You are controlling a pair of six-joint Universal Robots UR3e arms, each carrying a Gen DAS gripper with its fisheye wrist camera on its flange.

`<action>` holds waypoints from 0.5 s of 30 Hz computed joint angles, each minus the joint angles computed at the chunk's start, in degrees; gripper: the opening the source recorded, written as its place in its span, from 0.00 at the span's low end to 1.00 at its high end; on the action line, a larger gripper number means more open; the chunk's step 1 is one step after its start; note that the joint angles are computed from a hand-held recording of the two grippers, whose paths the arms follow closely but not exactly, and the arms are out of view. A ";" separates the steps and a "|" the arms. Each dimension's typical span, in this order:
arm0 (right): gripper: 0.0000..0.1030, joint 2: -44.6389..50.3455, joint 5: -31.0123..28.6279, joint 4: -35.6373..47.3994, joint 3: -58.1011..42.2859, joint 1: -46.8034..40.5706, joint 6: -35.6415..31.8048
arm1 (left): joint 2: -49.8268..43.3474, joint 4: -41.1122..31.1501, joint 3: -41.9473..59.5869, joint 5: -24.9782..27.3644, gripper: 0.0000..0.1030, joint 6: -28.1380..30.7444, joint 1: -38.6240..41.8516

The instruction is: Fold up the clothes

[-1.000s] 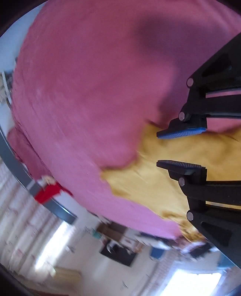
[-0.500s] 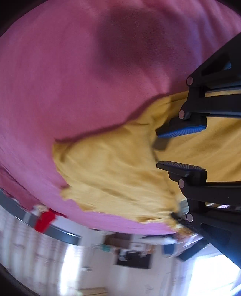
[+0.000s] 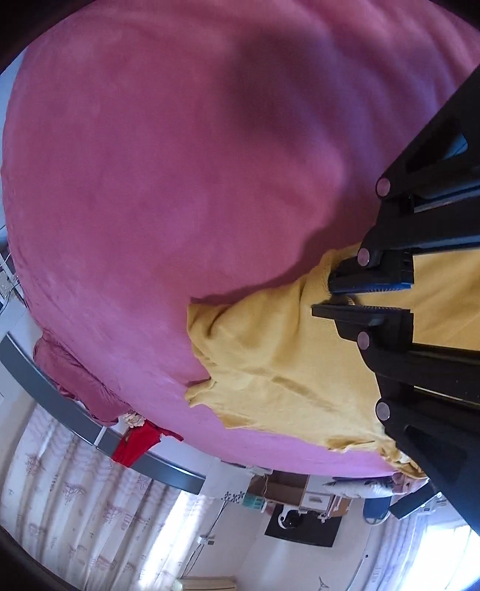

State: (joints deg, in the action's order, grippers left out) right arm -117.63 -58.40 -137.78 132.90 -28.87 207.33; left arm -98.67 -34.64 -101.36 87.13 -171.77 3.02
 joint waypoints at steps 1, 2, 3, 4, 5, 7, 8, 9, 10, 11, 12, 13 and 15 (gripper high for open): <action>0.04 0.52 0.05 -1.27 0.73 0.13 0.56 | 0.02 0.22 -0.05 0.01 0.80 -0.01 -0.23; 0.04 1.05 0.11 -2.55 1.44 0.25 1.12 | 0.19 0.05 -0.10 -0.38 0.80 0.00 -0.34; 0.04 1.62 0.17 -3.86 2.15 0.37 1.68 | 0.32 0.10 -0.18 -0.18 0.80 0.25 -0.62; 0.04 2.22 0.23 -5.18 2.85 0.48 2.23 | 0.42 0.19 -0.28 0.08 0.80 0.60 -0.90; 0.04 2.85 0.29 -6.52 3.54 0.60 2.79 | 0.50 0.51 -0.55 0.50 0.80 1.47 -1.12; 0.06 -0.21 5.28 -2.55 5.08 -2.60 -0.69 | 1.00 1.41 -1.50 0.62 0.80 3.32 -0.89; 0.10 -3.82 7.41 2.80 5.21 -4.86 -3.21 | 1.42 1.76 -2.06 0.41 0.80 3.74 -0.53; 0.13 -7.48 9.52 8.79 5.08 -7.26 -6.06 | 2.03 2.27 -2.96 -0.08 0.80 4.06 -0.02; 0.15 -11.19 11.60 15.56 4.63 -9.85 -9.37 | 2.88 2.76 -4.11 -0.65 0.80 4.24 0.54; 0.18 -13.93 10.94 20.60 2.93 -10.98 -12.02 | 4.01 3.52 -5.55 -1.04 0.80 4.24 1.01; 0.18 -16.04 9.05 24.29 0.72 -11.41 -14.26 | 5.09 4.33 -6.96 -1.37 0.80 4.17 1.45; 0.18 -17.25 6.71 27.10 -1.73 -11.34 -15.95 | 5.95 5.54 -8.27 -1.40 0.80 3.79 1.66; 0.19 -12.98 4.35 23.19 -5.44 -8.29 -16.97 | 7.60 7.88 -10.80 -1.58 0.80 2.99 2.15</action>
State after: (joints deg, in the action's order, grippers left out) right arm -130.61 -54.05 -114.59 127.46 -37.16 190.36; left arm -91.07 -26.76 -112.16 85.56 -168.78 5.17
